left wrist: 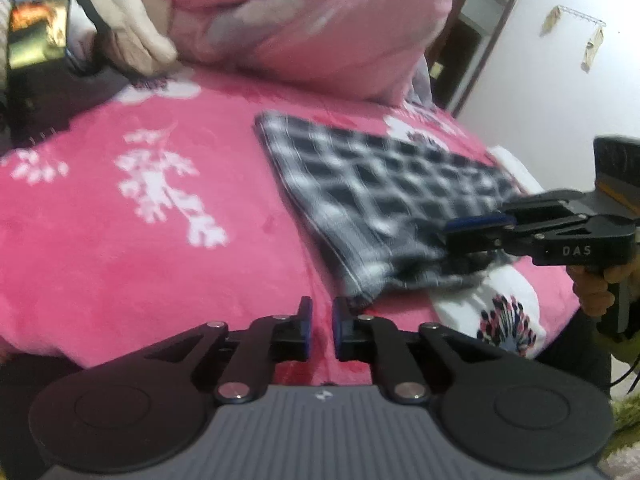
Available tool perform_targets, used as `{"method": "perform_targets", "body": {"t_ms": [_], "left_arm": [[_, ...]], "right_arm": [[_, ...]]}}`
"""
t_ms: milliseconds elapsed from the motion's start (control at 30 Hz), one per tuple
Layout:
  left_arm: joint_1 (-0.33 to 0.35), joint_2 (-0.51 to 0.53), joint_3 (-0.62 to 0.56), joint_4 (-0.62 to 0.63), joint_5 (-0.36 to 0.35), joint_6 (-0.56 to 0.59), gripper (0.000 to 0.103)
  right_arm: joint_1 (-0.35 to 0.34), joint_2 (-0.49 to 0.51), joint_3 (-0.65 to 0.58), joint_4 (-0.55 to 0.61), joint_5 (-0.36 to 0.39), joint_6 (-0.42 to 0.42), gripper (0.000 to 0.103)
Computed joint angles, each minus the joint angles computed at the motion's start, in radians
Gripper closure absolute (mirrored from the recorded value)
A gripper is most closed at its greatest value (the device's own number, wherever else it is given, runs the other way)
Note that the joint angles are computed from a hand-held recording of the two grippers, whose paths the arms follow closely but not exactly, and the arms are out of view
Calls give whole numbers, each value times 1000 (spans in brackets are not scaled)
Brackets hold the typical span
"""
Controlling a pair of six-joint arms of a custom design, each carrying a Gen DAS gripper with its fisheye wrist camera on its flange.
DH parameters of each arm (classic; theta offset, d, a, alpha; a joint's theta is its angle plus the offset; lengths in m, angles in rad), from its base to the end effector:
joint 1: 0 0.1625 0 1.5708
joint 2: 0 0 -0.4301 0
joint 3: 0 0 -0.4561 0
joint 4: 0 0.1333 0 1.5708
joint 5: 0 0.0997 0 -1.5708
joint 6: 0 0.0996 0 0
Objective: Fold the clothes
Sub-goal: 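Grasp the plaid pants edge with the right gripper while the left gripper grasps beside it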
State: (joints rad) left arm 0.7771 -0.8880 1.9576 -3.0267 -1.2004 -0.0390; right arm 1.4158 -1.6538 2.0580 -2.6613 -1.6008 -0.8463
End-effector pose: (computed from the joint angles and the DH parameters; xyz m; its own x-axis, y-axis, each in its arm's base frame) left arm -0.3217 -0.5540 0.0477 -0.7761 0.5432 -0.3204 0.6306 0.6712 -0.3896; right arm 0.0479 -0.5377 0.3979 -0.7420 -0.4576 0.4899 -0.6582 0.6362 -0.4026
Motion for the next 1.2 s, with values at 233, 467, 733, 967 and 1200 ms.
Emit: {"method": "perform_targets", "body": {"t_ms": [233,467,733,967,1200], "left_arm": [[-37,39,-39,-73,21,152,71],[-58,140,-162,-4,17,380,72],[-73,205,-218,131,35,493,71],[-74,210,-203,71,62,475,99],[-71,182,-177,73,46,565,100]], "right_arm": [[-42,-33,28,-88,-4,16,84],[-44,-32,52,-142,-18,-73,77],[-53,2,27,-134,-54,-21,100],[-97,-37,42,-93,22,39,100],[-112,-94,51,-43,57,38,96]]}}
